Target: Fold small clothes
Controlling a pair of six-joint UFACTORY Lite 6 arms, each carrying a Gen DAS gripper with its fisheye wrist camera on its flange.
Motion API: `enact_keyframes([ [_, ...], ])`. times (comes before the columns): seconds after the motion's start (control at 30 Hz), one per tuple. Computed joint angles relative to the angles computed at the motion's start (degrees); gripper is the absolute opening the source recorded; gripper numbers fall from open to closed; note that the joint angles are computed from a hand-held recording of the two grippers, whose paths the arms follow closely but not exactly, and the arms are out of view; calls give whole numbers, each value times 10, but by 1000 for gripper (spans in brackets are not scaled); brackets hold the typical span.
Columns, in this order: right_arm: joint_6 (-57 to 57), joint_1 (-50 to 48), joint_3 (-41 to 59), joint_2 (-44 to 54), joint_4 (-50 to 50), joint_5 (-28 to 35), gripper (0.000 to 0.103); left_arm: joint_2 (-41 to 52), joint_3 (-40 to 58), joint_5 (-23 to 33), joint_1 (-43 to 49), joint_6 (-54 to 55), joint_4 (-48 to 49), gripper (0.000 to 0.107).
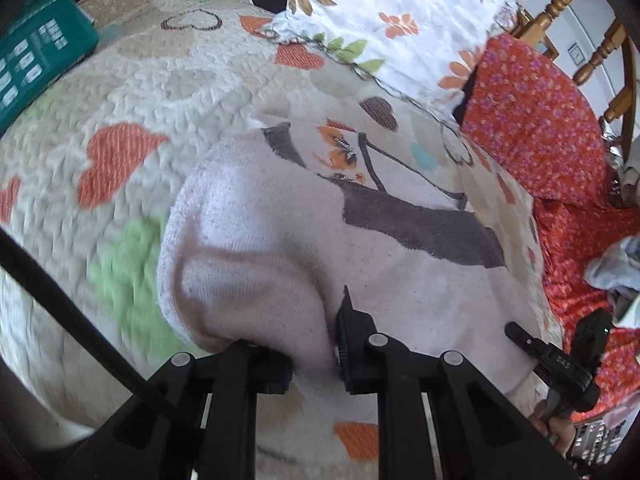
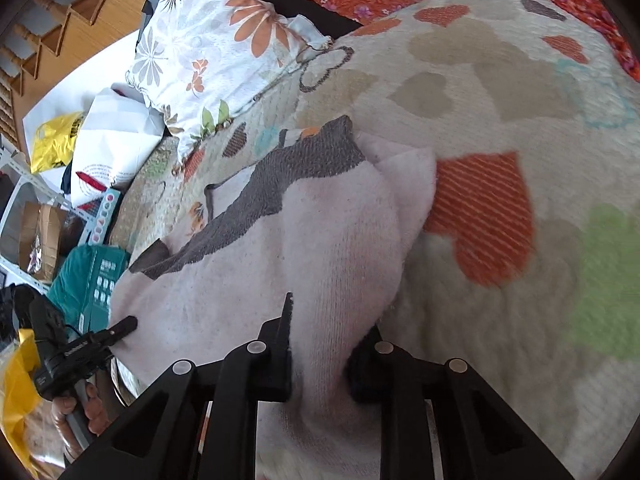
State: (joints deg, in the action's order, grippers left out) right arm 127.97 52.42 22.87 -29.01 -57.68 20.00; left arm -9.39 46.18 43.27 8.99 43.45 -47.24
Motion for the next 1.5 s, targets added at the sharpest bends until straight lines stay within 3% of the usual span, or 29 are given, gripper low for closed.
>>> enact_keyframes([
  [0.17,-85,86,-7,-29,114,91,24,-38,-69,-32,-13,10,24,23],
  [0.23,-108,102,4,-30,138,124,32,-41,-77,-8,17,22,19,27],
  [0.5,-101,167,15,-135,156,334,37,-113,-75,105,179,92,32,40],
  [0.67,-61,231,44,-128,112,429,37,-134,-62,105,235,135,16,50],
  [0.87,-53,230,79,-62,51,382,37,-118,-59,121,224,194,-15,66],
  [1.0,-70,194,90,-15,22,288,37,-106,-80,63,147,184,17,66],
  [1.07,-75,181,90,3,17,246,37,-82,-82,3,102,133,67,59],
  [1.13,-107,158,96,34,41,213,37,-45,-72,-44,83,75,117,37],
  [1.23,-165,119,98,78,113,191,37,-3,-46,-38,126,79,105,27],
  [1.33,-176,105,81,71,132,179,37,1,-28,-44,160,59,110,27],
  [1.43,-193,110,93,74,152,209,37,19,8,-5,210,70,67,28],
  [1.5,-195,105,89,65,158,208,37,42,43,29,230,80,33,36],
])
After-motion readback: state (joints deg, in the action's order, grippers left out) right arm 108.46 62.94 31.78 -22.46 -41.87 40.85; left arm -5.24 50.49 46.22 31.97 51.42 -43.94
